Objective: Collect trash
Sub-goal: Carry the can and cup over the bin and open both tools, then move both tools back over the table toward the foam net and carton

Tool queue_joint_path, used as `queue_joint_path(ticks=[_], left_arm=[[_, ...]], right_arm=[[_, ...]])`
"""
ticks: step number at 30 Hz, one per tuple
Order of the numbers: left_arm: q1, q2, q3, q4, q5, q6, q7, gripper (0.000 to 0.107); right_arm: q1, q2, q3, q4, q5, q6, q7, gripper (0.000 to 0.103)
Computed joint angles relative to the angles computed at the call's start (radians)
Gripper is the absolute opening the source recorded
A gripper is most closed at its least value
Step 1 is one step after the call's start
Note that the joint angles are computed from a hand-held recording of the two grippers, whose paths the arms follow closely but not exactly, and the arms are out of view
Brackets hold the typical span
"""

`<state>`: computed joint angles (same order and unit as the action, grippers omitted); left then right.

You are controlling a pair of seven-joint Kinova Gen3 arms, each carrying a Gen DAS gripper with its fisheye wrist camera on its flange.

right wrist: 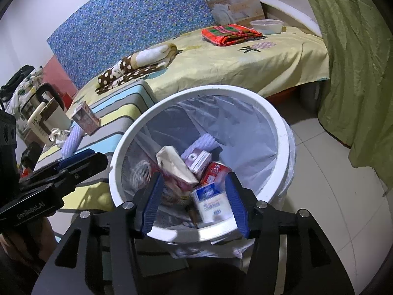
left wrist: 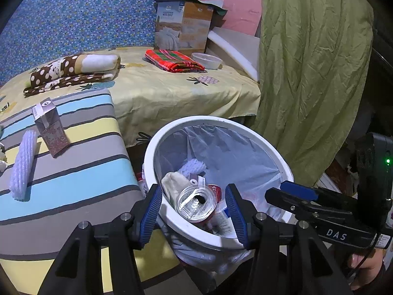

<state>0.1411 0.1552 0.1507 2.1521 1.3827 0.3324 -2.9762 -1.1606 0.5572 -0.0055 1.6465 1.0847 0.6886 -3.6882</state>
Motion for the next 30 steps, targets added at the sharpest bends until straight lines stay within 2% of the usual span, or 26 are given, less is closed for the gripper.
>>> queue_joint_path(ticks=[7,17,30], left_arm=[[-0.016,-0.043,-0.022,0.033,0.029,0.017,-0.019,0.053],[-0.034,-0.155,-0.079,0.127,0.085,0.020,-0.070,0.053],[-0.092,-0.280,-0.132,0.209,0.008,-0.034,0.005,0.053]], right_arm=[[-0.021,-0.005,-0.002,-0.007,0.038,0.023,-0.021,0.054],[-0.035,0.005,-0.025,-0.034,0.119,0.013,-0.031,0.054],[-0.054,0.044,-0.015,-0.123,0.099,-0.032,0.097,0.054]])
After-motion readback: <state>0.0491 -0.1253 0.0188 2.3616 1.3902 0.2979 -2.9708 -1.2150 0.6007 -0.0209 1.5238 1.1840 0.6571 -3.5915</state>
